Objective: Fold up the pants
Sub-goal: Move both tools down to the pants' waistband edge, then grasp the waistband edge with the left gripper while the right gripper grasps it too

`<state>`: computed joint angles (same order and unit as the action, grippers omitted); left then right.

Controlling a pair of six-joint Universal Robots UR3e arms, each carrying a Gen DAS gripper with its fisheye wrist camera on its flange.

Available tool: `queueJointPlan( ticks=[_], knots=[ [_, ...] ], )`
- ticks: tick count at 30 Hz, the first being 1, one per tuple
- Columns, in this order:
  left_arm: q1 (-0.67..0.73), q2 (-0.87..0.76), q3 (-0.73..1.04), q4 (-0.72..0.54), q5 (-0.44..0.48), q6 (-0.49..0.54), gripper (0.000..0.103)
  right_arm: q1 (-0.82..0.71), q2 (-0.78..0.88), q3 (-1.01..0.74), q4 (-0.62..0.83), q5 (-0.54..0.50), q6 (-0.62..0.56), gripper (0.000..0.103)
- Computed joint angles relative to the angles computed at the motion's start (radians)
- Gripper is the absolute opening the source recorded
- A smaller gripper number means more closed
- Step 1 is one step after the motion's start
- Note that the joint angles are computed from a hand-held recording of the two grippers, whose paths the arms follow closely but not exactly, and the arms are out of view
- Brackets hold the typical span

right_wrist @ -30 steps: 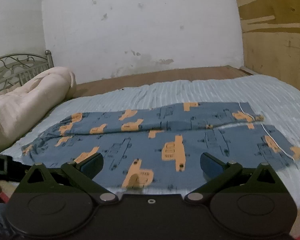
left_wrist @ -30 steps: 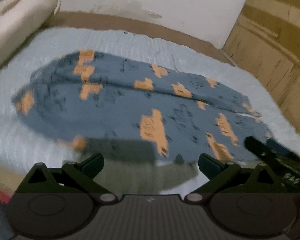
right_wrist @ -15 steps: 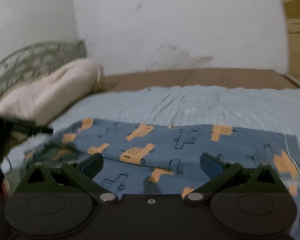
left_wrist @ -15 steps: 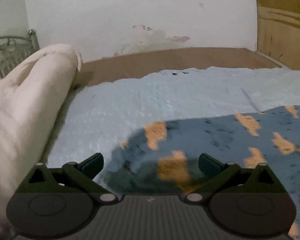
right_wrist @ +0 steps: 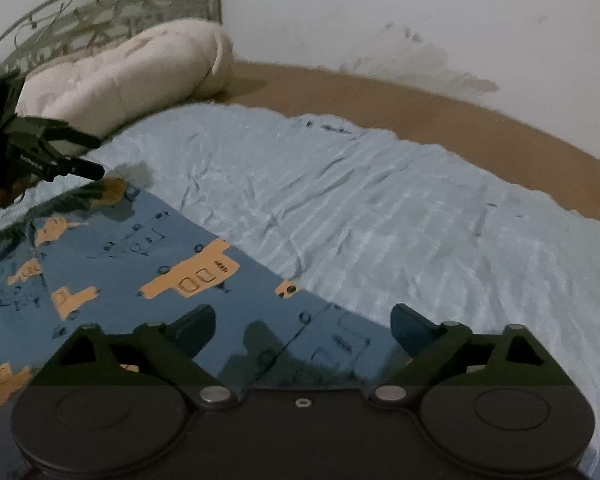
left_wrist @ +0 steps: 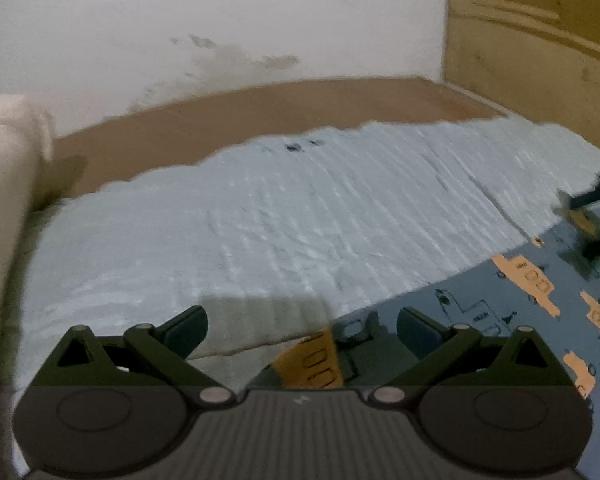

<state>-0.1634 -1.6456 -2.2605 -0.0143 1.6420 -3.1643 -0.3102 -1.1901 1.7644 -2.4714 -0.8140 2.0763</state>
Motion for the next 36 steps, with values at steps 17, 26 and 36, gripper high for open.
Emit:
queueJointPlan(
  ticks=[17, 26, 36],
  knots=[
    [0.089, 0.002, 0.048, -0.244, -0.184, 0.106, 0.010, 0.077, 0.172, -0.280, 0.185, -0.117, -0.064, 0.018],
    [-0.038, 0.040, 0.055, -0.145, 0.026, -0.028, 0.000, 0.090, 0.053, -0.086, -0.045, -0.125, -0.091, 0.000],
    [-0.092, -0.110, 0.156, -0.016, 0.268, -0.137, 0.000, 0.244, 0.217, -0.163, -0.546, -0.243, 0.170, 0.000]
  ],
)
